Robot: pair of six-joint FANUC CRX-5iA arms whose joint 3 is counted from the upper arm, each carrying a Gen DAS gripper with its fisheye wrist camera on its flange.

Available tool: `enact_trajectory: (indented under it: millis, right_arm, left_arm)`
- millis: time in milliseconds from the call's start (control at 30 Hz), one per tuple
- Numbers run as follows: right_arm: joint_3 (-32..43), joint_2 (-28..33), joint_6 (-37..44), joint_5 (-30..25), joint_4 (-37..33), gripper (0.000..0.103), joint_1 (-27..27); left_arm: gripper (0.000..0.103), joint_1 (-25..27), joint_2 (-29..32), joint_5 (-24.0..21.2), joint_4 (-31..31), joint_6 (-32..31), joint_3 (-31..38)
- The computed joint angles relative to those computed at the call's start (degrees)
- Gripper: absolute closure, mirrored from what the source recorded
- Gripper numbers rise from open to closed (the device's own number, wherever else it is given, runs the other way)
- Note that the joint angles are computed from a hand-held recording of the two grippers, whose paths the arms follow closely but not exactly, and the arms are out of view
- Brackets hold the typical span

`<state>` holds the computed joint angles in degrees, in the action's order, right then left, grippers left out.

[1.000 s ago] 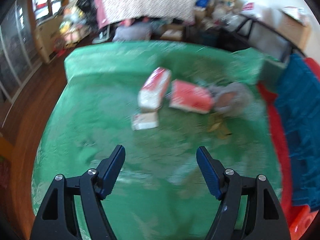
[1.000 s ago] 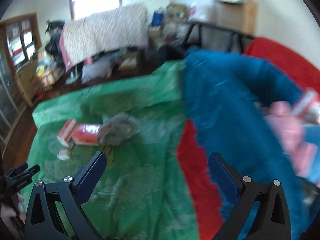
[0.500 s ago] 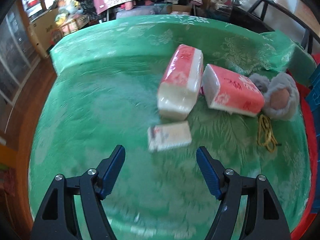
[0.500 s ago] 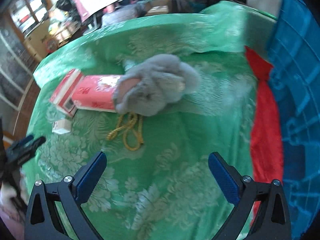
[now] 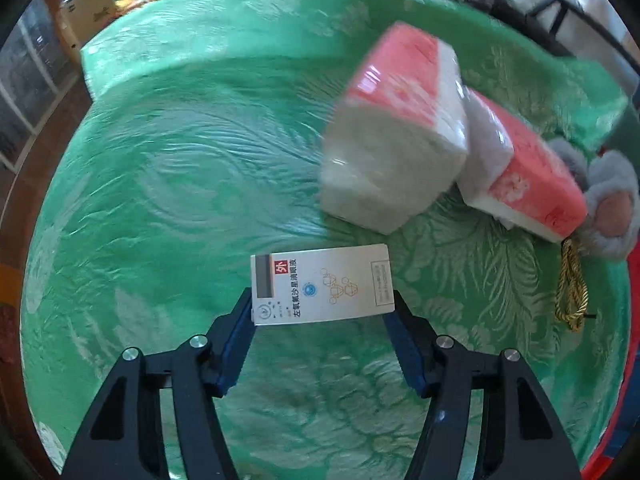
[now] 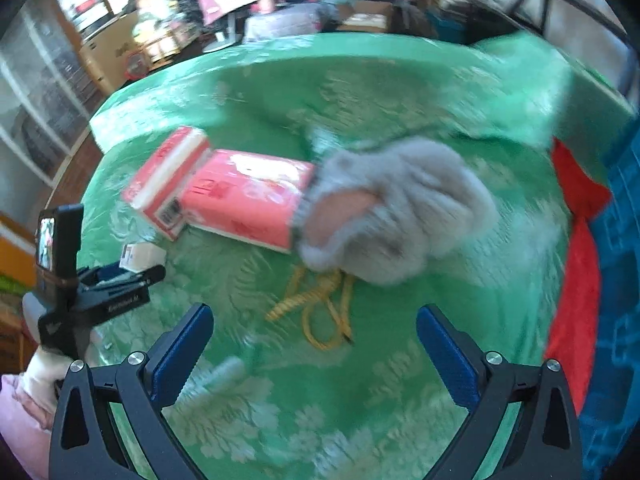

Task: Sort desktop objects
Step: 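Grasp the small white medicine box with the left tool while the right tool grasps the red tissue pack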

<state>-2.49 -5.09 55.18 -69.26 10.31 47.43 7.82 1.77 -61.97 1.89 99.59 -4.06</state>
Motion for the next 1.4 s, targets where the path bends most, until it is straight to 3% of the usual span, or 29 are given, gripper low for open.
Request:
enact_trajectory:
  millis: [267,600,700,867,1033,1100,1233,1400]
  right_arm:
    - [3.7,9.4,11.2,3.4,4.7,0.0,3.7]
    - [0.9,18.7,11.0,8.7,20.8,0.0,6.1]
    - [0.3,19.0,10.0,11.4,21.5,0.002,5.3]
    - [0.1,14.5,5.9,15.5,15.5,0.035,2.8]
    - [4.4,9.6,7.5,12.4,-1.3,0.041,-2.0]
    - [4.3,6.4,7.3,11.9,-6.0,0.049,-3.7]
    - [2.8,0.2,5.0,9.1,-8.0,0.056,-3.3]
    - [0.7,-6.3,1.3,3.6,-10.1,0.056,-1.4]
  left_arm:
    - [0.041,2.1,-5.0,2.2,-0.3,-1.4,-1.3]
    - [0.041,-0.7,-1.8,3.9,-4.2,-0.9,1.8]
    - [0.041,-1.7,-1.2,3.9,-5.7,0.2,2.6]
    - [0.041,-2.6,-1.4,3.8,-6.2,1.3,3.3]
    - [0.041,-3.5,-4.1,2.1,-7.3,2.6,4.7]
    - [0.041,-3.9,-5.7,1.3,-7.6,3.3,5.4]
    - [0.041,-5.6,-8.9,-0.9,-7.8,4.3,6.6]
    - [0.041,-8.7,-12.4,-4.3,-8.2,4.9,6.8]
